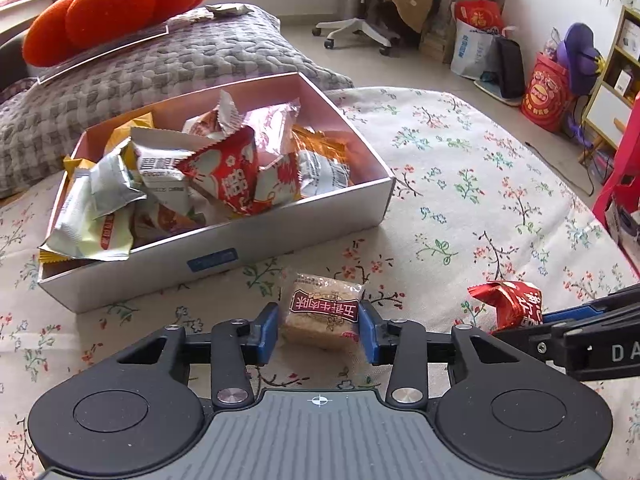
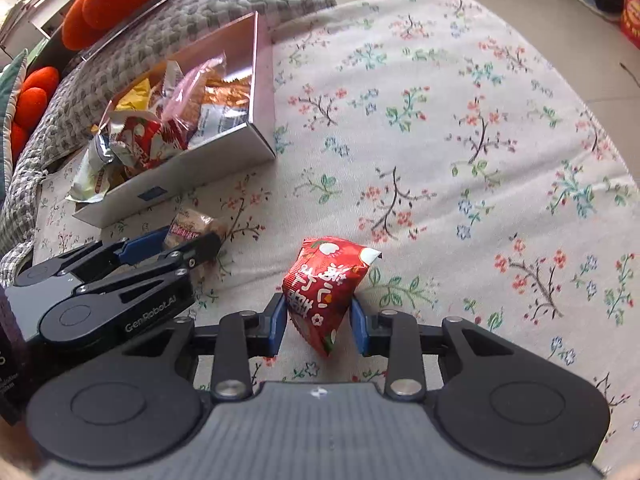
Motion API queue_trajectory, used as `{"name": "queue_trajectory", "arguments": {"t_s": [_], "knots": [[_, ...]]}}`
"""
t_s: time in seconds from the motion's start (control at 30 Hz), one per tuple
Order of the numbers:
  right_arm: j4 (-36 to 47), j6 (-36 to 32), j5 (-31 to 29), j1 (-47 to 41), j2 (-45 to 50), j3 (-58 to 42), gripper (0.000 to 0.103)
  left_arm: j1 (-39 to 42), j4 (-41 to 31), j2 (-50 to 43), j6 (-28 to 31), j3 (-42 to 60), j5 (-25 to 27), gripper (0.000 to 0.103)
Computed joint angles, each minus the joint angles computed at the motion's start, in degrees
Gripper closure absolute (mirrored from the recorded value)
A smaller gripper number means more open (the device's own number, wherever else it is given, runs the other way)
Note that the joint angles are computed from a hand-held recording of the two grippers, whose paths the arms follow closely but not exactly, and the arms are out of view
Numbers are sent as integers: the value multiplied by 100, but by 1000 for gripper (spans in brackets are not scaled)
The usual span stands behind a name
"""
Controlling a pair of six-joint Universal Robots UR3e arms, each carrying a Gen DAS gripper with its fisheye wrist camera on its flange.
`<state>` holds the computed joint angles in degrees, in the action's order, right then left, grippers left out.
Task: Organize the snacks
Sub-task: 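Grasp the small cake with the left tool while the right tool grasps the red candy pack, then drop the cake and red candy pack into the box, opening both tools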
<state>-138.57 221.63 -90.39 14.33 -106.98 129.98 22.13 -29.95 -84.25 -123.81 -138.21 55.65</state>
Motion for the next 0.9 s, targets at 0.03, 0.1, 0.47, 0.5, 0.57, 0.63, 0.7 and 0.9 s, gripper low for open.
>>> {"name": "queue_trajectory", "arguments": {"t_s": [0.03, 0.1, 0.47, 0.5, 0.57, 0.63, 0.7, 0.9], "knots": [[-39, -44, -9, -27, 6, 12, 72, 43, -103, 41, 24, 26, -43, 64], [-73, -79, -53, -35, 35, -6, 72, 121, -291, 116, 48, 85, -128, 64], [-293, -184, -197, -239, -152, 38, 72, 634, -1839, 612, 396, 648, -765, 64], [-312, -195, -178, -290, -180, 65, 72, 694, -1939, 627, 421, 711, -823, 64], [-330, -196, -169, -349, -192, 61, 72, 798, -2086, 663, 457, 820, -912, 64], [-356, -199, -179, -392, -236, 58, 72, 895, -2007, 700, 403, 851, -961, 64], [-454, -191, -262, -371, -232, 42, 72, 968, -1710, 657, 210, 847, -954, 64], [-900, -275, -626, -51, 234, -209, 72, 1109, -852, 131, -551, 1133, -974, 64]]}}
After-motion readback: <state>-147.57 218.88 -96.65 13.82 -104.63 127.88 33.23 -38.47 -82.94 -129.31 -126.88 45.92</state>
